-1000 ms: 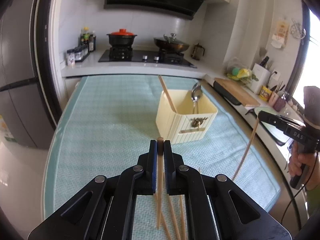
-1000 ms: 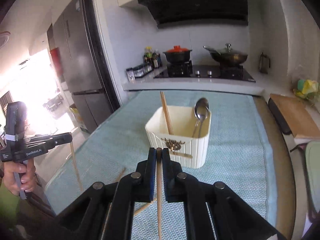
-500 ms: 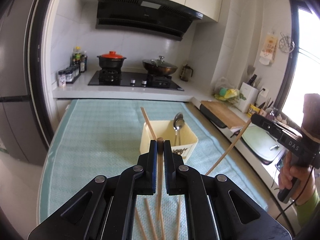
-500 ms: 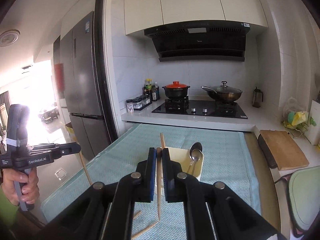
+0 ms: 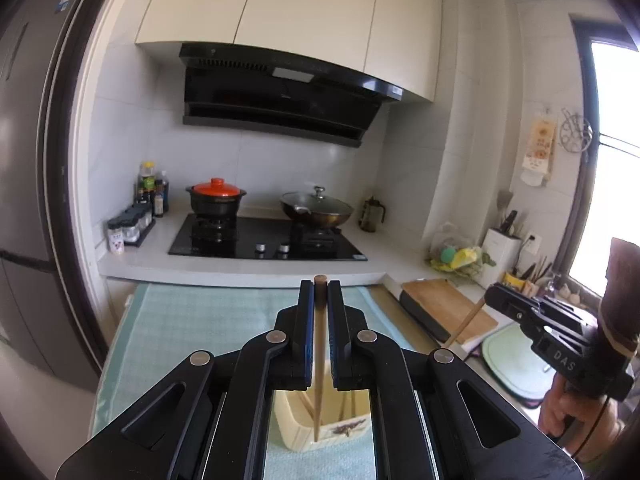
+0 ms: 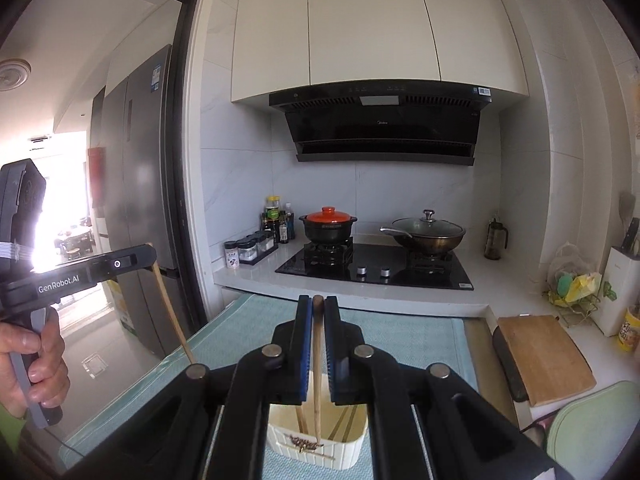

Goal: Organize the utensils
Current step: 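Lift both chopsticks and carry them over the cream holder, then lower both chopsticks into the holder and open both tools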

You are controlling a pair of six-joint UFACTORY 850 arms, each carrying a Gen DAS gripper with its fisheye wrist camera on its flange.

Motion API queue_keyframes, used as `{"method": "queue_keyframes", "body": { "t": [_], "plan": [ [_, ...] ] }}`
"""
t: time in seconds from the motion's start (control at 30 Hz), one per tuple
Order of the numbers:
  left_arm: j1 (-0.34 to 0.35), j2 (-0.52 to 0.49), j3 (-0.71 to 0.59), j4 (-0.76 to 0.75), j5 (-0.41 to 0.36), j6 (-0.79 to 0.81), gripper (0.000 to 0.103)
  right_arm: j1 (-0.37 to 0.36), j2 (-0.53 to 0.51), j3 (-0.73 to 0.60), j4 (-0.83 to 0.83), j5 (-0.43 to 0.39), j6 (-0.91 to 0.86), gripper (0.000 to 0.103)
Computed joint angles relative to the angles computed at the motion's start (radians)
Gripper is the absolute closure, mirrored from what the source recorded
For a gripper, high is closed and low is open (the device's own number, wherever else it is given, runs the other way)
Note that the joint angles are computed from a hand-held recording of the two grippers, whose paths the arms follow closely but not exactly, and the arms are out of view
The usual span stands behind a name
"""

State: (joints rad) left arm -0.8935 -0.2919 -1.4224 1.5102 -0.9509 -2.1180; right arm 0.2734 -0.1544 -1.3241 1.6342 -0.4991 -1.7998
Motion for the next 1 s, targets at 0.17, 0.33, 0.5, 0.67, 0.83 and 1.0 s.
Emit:
{"method": "queue_keyframes", "body": {
  "t": [0.17, 0.33, 0.5, 0.67, 0.83, 1.0],
  "plan": [
    [0.064, -0.077, -0.070, 0.024, 0.018, -0.044, 0.099, 0.024, -0.086, -0.079, 0.058, 0.056, -0.043, 0.097],
    [0.112, -0.163, -0.124, -0.033, 0.081, -0.041, 0.099, 0.025, -0.178, -0.131, -0.032, 0.064, 0.049, 0.097],
    [0.139, -0.241, -0.170, -0.121, 0.145, 0.017, 0.099, 0.035, -0.285, -0.211, -0.317, 0.066, 0.330, 0.097],
    [0.168, -0.297, -0.220, -0.247, 0.233, 0.110, 0.098, 0.043, -0.404, -0.331, -0.610, -0.011, 0.661, 0.095],
    [0.148, -0.257, -0.192, -0.251, 0.191, 0.115, 0.048, 0.031, -0.366, -0.295, -0.468, -0.011, 0.568, 0.059],
    [0.085, -0.135, -0.082, -0.213, 0.079, 0.121, 0.029, 0.009, -0.226, -0.161, -0.265, 0.020, 0.278, 0.051]
  ]
}}
